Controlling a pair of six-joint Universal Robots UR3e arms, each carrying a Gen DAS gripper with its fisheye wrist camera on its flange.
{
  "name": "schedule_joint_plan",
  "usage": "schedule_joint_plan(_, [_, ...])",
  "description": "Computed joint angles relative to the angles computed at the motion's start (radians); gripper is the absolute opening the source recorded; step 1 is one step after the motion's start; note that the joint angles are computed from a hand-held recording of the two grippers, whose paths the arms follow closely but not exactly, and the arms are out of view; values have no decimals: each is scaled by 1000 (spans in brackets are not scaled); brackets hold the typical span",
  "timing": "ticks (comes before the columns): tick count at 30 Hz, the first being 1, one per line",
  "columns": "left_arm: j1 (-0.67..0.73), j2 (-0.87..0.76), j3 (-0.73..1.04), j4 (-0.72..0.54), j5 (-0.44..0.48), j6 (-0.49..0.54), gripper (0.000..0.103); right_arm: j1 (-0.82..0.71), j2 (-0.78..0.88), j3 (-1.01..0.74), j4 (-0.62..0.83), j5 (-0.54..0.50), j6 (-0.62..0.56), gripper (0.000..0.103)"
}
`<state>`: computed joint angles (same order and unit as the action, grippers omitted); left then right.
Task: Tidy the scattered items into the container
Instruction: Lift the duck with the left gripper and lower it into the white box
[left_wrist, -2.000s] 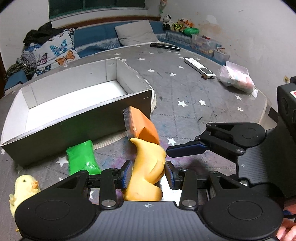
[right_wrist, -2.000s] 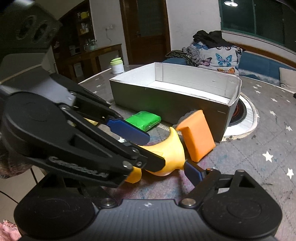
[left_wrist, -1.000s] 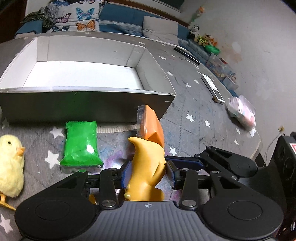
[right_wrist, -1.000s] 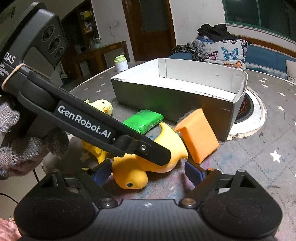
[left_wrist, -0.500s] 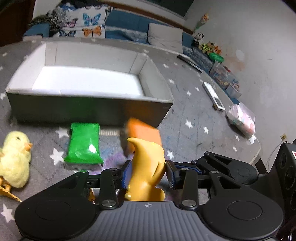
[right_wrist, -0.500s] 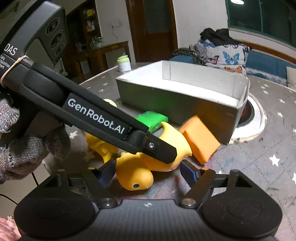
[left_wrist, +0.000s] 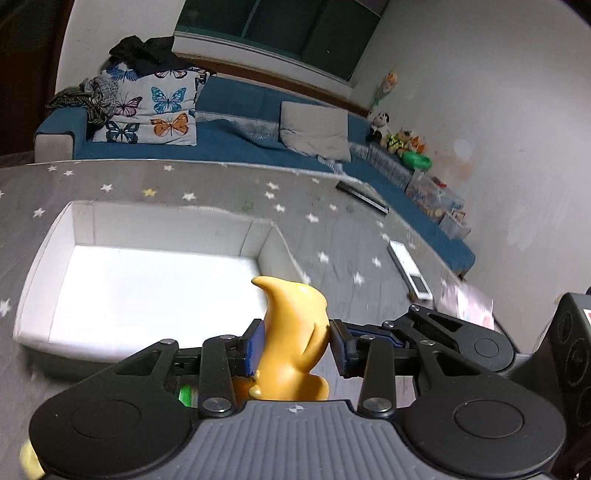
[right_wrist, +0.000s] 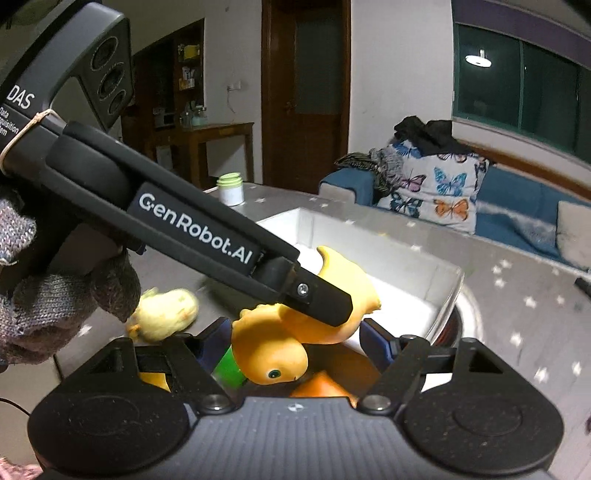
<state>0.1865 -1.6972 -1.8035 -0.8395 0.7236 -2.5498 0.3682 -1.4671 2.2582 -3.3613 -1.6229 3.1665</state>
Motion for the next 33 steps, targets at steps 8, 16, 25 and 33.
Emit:
schedule_joint_plan(8, [-90, -341, 394, -59, 28, -129, 40, -154, 114, -188, 125, 111, -102, 77])
schedule_joint_plan(16, [-121, -611, 713, -216, 48, -202, 39, -241, 296, -391, 258, 181, -122, 70])
schedule_joint_plan(25, [-140, -705, 860, -289, 56, -213, 37, -221, 371, -425, 248, 124, -129, 70])
schedule_joint_plan(33, [-174, -748, 915, -279, 92, -226, 31, -213, 377, -410, 232, 88, -138, 69])
